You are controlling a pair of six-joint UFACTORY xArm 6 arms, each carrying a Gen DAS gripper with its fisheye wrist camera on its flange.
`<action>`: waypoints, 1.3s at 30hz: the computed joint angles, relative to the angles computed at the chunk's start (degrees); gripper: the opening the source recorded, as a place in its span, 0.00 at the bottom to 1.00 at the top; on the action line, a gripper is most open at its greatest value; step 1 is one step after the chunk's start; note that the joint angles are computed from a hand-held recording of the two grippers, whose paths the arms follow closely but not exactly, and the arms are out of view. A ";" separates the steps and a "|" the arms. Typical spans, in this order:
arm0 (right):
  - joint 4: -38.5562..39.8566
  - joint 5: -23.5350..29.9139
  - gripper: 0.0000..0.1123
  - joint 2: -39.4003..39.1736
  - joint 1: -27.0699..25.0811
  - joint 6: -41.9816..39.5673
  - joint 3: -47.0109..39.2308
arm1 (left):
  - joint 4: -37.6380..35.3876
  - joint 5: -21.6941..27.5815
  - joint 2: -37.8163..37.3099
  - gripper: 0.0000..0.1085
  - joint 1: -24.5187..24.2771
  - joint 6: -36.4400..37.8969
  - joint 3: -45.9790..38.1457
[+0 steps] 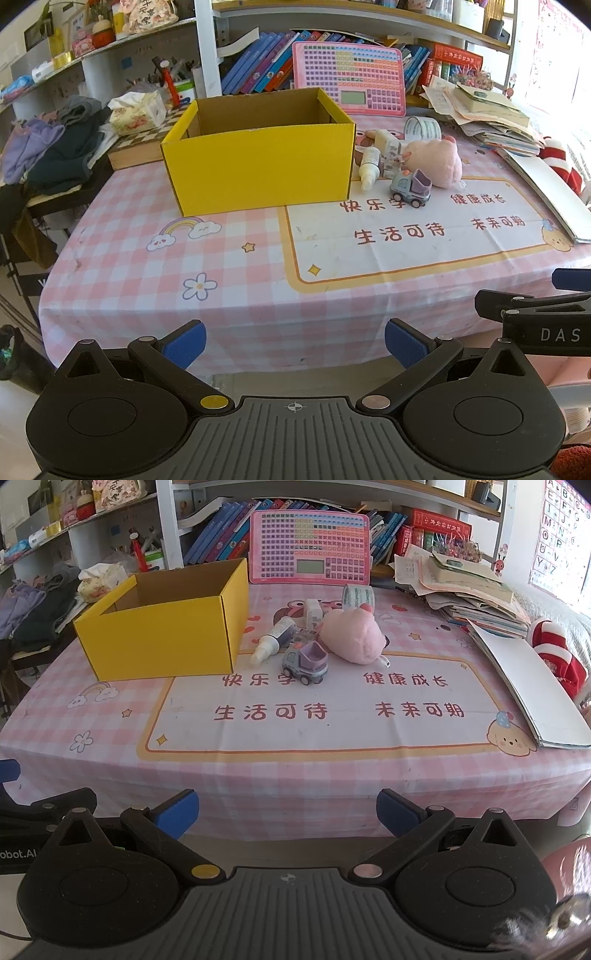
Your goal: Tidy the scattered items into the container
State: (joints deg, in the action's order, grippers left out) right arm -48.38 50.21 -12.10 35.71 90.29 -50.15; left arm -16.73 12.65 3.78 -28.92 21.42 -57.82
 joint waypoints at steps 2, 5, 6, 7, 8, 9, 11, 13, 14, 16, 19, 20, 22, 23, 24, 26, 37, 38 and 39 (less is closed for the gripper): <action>-0.12 0.07 0.92 -0.05 -0.01 0.01 0.00 | 0.03 -0.02 0.03 0.95 0.01 0.01 -0.04; -0.56 -0.03 0.92 -0.03 0.03 0.43 0.07 | -0.15 -0.01 0.05 0.95 0.04 0.25 -0.10; -0.66 -0.07 0.92 0.05 0.02 0.52 0.01 | -0.17 -0.12 0.01 0.95 0.06 0.28 -0.05; -0.69 -0.08 0.92 0.11 0.02 0.49 -0.10 | -0.28 -0.25 -0.02 0.95 0.11 0.36 0.00; -0.75 -0.07 0.92 0.22 0.04 0.44 -0.28 | -0.43 -0.30 -0.07 0.95 0.18 0.46 0.02; -0.70 -0.02 0.92 0.32 0.06 0.24 -0.53 | -0.59 -0.31 -0.12 0.95 0.27 0.55 0.01; -0.72 -0.09 0.92 0.59 0.07 -0.07 -0.88 | -0.82 -0.36 -0.16 0.95 0.44 0.64 0.05; -0.86 0.03 0.92 0.90 0.21 -0.25 -1.21 | -0.97 -0.34 -0.17 0.95 0.54 0.60 0.05; -0.79 0.04 0.92 1.01 0.23 -0.44 -1.34 | -1.10 -0.33 -0.19 0.95 0.59 0.62 0.07; -0.73 0.18 0.92 1.11 0.36 -0.58 -1.45 | -1.93 -0.20 -0.10 0.95 0.64 1.27 -0.05; -0.77 0.73 0.92 1.07 0.50 -0.15 -1.53 | -3.62 -0.01 0.02 0.95 0.50 3.05 -0.26; -0.71 0.97 0.92 1.00 0.56 -0.04 -1.54 | -3.93 0.03 0.06 0.95 0.40 3.49 -0.32; -0.57 1.26 0.92 0.77 0.56 0.15 -1.37 | -4.22 -0.01 0.09 0.95 0.24 4.09 -0.38; -0.55 1.44 0.92 0.70 0.60 0.26 -1.32 | -4.38 -0.02 0.07 0.95 0.17 4.30 -0.37; -0.55 1.57 0.92 0.63 0.63 0.31 -1.29 | -4.54 0.04 0.11 0.95 0.14 4.43 -0.45; -0.59 1.76 0.92 0.58 0.74 0.43 -1.28 | -4.93 -0.03 0.08 0.95 0.13 4.67 -0.44; -0.51 0.67 0.92 1.21 0.52 0.00 -1.48 | -9.89 0.62 0.07 0.95 0.18 9.23 -0.76; -0.43 0.42 0.92 1.39 0.36 -0.12 -1.62 | -10.12 0.73 0.09 0.95 0.22 9.40 -0.82; -0.45 0.19 0.92 1.49 0.25 -0.12 -1.69 | -10.56 0.88 0.12 0.95 0.25 9.81 -0.90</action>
